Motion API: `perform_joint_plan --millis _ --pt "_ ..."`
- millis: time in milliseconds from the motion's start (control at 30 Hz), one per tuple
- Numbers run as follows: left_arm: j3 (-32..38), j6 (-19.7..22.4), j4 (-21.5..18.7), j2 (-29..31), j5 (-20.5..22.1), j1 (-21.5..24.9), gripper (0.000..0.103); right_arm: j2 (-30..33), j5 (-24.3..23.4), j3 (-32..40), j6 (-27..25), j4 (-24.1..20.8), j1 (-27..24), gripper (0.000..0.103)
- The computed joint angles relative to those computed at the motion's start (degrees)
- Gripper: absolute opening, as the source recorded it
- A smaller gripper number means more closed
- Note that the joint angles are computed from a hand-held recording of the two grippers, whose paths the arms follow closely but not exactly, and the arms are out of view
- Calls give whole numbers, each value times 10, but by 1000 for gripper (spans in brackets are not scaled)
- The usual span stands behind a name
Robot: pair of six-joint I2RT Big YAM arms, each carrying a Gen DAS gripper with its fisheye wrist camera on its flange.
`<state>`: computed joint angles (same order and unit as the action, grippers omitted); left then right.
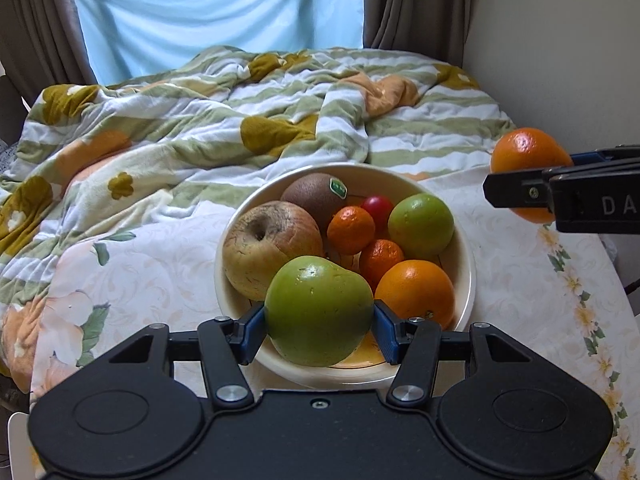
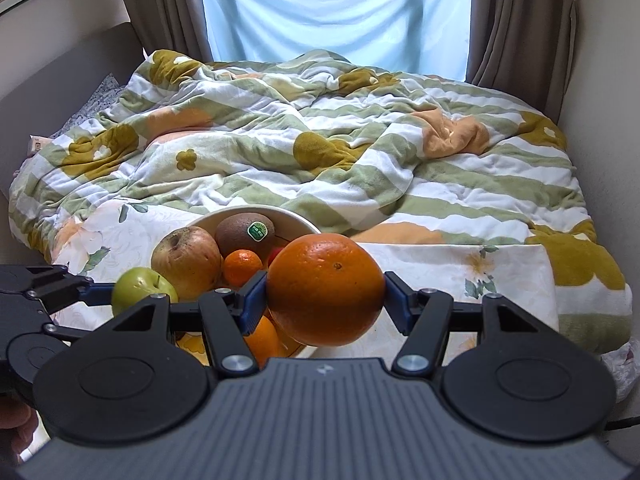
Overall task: Organize fruits
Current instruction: 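Open the left gripper to drop the green apple while the right gripper lowers the orange into the bowl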
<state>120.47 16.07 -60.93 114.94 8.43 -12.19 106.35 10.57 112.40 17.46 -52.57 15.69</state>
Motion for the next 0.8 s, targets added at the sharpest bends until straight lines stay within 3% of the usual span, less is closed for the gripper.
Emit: perform_joint_plan --millis 267,300,367,400,800 --pt "42 -1 -43 32 0 -1 62 18 1 20 1 -15 -4 76" --pt "38 0 -39 29 -1 -1 66 19 1 21 2 -16 -4 76" --pt "26 3 -23 19 -4 -1 94 21 1 25 3 -18 -4 76" --pt "17 3 -14 13 -3 0 97 22 1 25 2 -18 -4 76" --pt "-21 -17 -3 -22 -22 23 97 51 -20 68 -17 -23 3 76"
